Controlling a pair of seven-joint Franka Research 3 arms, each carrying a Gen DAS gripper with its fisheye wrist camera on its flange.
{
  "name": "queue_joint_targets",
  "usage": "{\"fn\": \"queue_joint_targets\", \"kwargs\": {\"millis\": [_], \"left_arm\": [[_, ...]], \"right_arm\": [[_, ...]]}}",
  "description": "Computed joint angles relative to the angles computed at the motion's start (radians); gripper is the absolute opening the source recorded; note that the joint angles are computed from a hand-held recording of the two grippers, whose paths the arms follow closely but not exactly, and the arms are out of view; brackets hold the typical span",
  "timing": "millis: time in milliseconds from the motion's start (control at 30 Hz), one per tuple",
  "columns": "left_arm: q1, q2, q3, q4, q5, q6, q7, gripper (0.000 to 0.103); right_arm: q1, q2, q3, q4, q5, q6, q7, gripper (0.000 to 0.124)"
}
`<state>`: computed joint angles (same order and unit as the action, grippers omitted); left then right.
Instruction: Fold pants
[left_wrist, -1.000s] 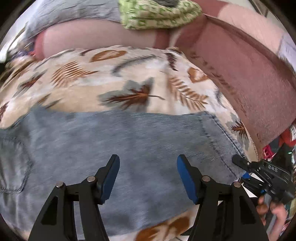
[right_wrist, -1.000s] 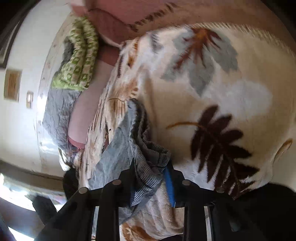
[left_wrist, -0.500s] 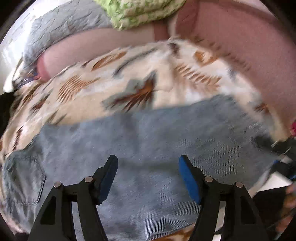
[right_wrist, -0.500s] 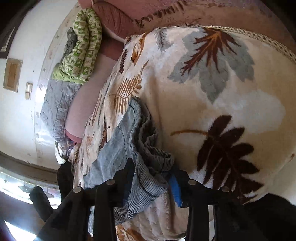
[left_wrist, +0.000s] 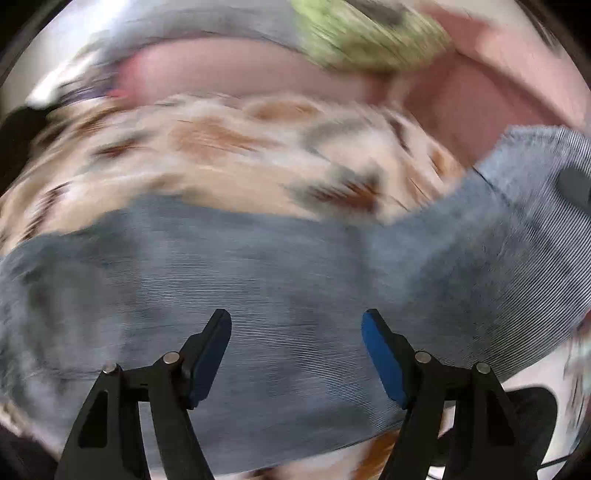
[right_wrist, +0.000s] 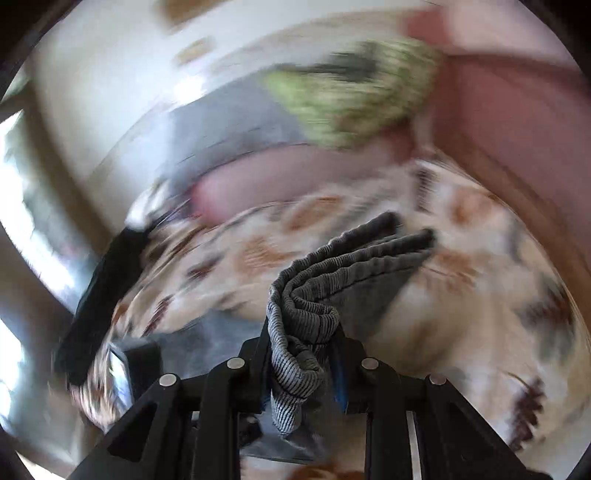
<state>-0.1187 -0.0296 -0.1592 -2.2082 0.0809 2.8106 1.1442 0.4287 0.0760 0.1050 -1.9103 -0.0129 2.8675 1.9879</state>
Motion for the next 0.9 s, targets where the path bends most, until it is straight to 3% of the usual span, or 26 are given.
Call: {"fn": "queue_joint_targets", "kwargs": {"millis": [167, 200, 233, 300, 367, 433, 567, 600, 667, 700, 733, 767, 800, 867, 900], "left_arm": [[0.143, -0.245, 0.064, -0.250, 0.100, 0.053, -0.188, 0.074], [0.169, -0.268, 0.068, -0.272, 0.122, 0.043, -0.213, 0.074], [0.181, -0.294, 0.075, -0.294, 0.130, 0.035, -0.224, 0.074], [0.193, -0.324, 0.095, -0.319, 0.133, 0.016, -0.228, 0.074], [0.150, -0.331, 0.135, -0.325, 0.080, 0.015, -0.175, 0.074], [0.109, -0.329, 0.149, -0.315, 0.034, 0.029, -0.135, 0.074], [-0.055, -0.292, 0.221, -0.270, -0.146, 0.099, 0.054, 0.074], [-0.118, -0.269, 0.250, -0.245, -0.214, 0.109, 0.130, 0.074], [-0.223, -0.214, 0.297, -0.193, -0.379, 0.110, 0.282, 0.074], [-0.246, -0.177, 0.307, -0.165, -0.407, 0.085, 0.306, 0.074], [-0.239, -0.124, 0.293, -0.124, -0.413, 0.015, 0.316, 0.074], [-0.210, -0.062, 0.265, -0.080, -0.350, -0.077, 0.272, 0.074], [-0.189, -0.023, 0.243, -0.063, -0.282, -0.118, 0.215, 0.073], [-0.155, -0.015, 0.193, -0.095, -0.016, -0.058, 0.063, 0.073], [-0.141, -0.020, 0.172, -0.095, 0.066, -0.068, 0.018, 0.073]], "right_arm": [[0.085, 0.196, 0.088, 0.197, 0.069, -0.105, -0.201, 0.031], [0.090, 0.250, 0.114, 0.229, 0.124, -0.128, -0.253, 0.039], [0.086, 0.299, 0.140, 0.259, 0.175, -0.158, -0.312, 0.059], [0.119, 0.372, 0.129, 0.293, 0.211, -0.217, -0.327, 0.069], [0.090, 0.339, 0.157, 0.221, 0.308, -0.126, -0.393, 0.071], [-0.003, 0.286, 0.231, 0.170, 0.530, -0.126, -0.475, 0.071], [-0.178, 0.151, 0.339, 0.034, 1.070, -0.028, -0.755, 0.077], [-0.198, 0.137, 0.336, 0.018, 1.164, -0.038, -0.788, 0.081], [-0.212, 0.158, 0.302, 0.016, 1.217, -0.128, -0.762, 0.083], [-0.211, 0.201, 0.266, 0.016, 1.179, -0.230, -0.677, 0.079], [-0.221, 0.209, 0.255, 0.025, 1.197, -0.276, -0.663, 0.077], [-0.237, 0.200, 0.256, 0.021, 1.259, -0.292, -0.716, 0.077], [-0.235, 0.189, 0.236, 0.028, 1.251, -0.333, -0.708, 0.077], [-0.218, 0.182, 0.201, 0.066, 1.226, -0.331, -0.713, 0.078], [-0.215, 0.194, 0.186, 0.113, 1.225, -0.346, -0.738, 0.078]]}}
